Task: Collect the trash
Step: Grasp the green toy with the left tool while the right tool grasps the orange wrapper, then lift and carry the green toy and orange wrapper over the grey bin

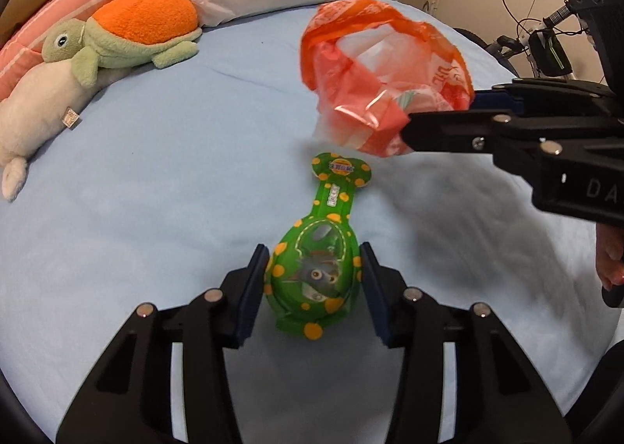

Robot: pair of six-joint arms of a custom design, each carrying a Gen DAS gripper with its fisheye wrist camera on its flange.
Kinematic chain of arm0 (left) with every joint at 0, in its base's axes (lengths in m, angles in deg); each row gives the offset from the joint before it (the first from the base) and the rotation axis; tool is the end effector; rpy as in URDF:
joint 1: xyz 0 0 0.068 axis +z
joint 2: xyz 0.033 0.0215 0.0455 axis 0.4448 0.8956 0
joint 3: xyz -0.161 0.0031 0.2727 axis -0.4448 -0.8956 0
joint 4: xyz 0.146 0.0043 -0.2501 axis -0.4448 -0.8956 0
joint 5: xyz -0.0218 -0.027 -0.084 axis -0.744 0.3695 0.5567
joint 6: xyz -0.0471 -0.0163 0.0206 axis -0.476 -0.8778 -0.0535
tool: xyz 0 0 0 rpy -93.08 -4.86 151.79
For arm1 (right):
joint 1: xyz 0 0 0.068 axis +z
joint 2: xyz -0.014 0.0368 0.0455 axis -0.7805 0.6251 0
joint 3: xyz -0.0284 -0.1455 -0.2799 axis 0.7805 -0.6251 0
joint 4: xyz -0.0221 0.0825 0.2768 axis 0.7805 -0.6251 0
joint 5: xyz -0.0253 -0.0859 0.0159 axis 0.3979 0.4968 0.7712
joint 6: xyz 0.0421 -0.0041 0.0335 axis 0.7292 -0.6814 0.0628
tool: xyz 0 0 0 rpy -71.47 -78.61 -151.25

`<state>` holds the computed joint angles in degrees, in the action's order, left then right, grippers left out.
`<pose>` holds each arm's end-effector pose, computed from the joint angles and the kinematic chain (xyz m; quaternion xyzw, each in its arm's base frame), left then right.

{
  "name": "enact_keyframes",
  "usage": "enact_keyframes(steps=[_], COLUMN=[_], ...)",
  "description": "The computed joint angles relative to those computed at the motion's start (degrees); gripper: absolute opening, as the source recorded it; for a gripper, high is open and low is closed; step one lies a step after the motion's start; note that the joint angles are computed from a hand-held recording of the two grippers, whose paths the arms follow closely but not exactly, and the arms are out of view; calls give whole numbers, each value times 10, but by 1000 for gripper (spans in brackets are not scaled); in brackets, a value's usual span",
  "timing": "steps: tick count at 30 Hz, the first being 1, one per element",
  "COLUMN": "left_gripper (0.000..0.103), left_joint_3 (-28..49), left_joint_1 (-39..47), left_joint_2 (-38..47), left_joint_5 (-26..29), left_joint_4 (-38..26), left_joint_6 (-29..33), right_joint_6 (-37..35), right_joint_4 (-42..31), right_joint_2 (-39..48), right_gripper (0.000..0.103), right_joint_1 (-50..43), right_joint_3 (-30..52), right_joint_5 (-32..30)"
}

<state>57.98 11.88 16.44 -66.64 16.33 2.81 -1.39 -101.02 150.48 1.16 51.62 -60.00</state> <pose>0.2522 -0.0777 0.2163 0.4120 0.8719 -0.1343 0.2280 0.2042 0.2418 0.2375 0.0256 0.9442 0.0704 0.3207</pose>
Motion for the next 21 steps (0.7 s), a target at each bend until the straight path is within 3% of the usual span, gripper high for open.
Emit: enact_keyframes(steps=[11,21], left_gripper=[47,47], left_joint_3=[48,124], left_joint_1=[136,355], left_joint_2=[-93,-150], left_joint_5=[52,134], left_joint_4=[-158,-372], left_joint_6=[87,272], right_joint_6=[97,221], right_joint_4=[-117,-268], right_joint_2=[-9,45], right_gripper=[30,30], right_joint_1=[82,199], right_joint_3=[72,212], right_joint_5=[61,127])
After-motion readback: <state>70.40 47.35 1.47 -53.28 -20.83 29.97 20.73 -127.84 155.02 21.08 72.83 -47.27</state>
